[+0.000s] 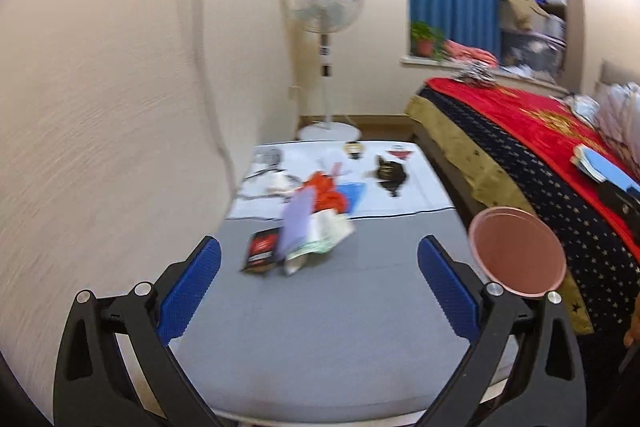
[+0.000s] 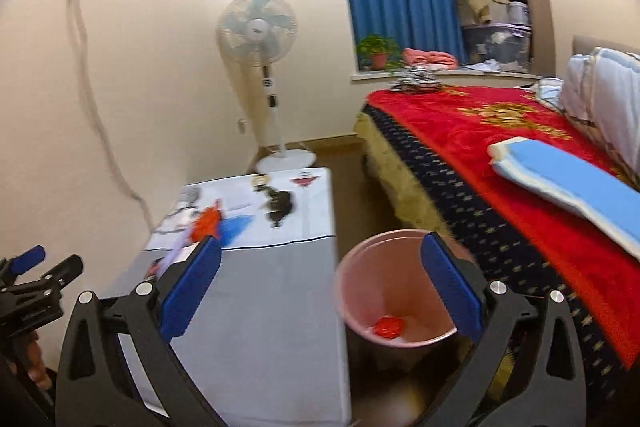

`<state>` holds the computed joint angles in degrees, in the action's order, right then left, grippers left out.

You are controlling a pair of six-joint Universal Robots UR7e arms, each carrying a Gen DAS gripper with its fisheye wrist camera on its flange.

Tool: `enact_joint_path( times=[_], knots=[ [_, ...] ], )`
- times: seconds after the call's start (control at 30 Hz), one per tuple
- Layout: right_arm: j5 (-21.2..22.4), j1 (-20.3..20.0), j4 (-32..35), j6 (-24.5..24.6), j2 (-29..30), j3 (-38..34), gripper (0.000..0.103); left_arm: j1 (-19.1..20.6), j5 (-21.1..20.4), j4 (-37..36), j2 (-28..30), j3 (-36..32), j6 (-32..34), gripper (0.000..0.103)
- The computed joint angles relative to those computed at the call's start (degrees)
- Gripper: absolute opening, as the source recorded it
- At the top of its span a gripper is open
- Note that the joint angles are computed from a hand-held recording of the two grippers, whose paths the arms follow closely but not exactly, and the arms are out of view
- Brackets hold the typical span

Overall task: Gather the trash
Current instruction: 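Move both tools over the pink wastebasket and release the tissue and red bag, then return both tools to the table toward the purple foam net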

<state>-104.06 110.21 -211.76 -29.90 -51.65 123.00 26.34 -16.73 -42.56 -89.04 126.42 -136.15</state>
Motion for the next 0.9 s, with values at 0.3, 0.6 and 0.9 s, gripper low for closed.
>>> enact_joint_path(
  times=[0.3,0.6,0.9],
  knots=[
    [1.19,2.88,-7.92,-6.66,6.06,1.73,0.098,-1.49,-4.25,10.45,-2.86,1.81,-12.11,0.096],
    [-1.79,3.99,-0.56,-5.07,8.41,-2.22,0.098,6.53,1.5,22.01,-0.53,-3.82,-21.73,0.096],
    [-3.12,5.57,11.84,-2.6,18.07,-16.62,0.098,16.57,9.55,46.29,6.37,-12.8,-45.23,0.096]
  ],
)
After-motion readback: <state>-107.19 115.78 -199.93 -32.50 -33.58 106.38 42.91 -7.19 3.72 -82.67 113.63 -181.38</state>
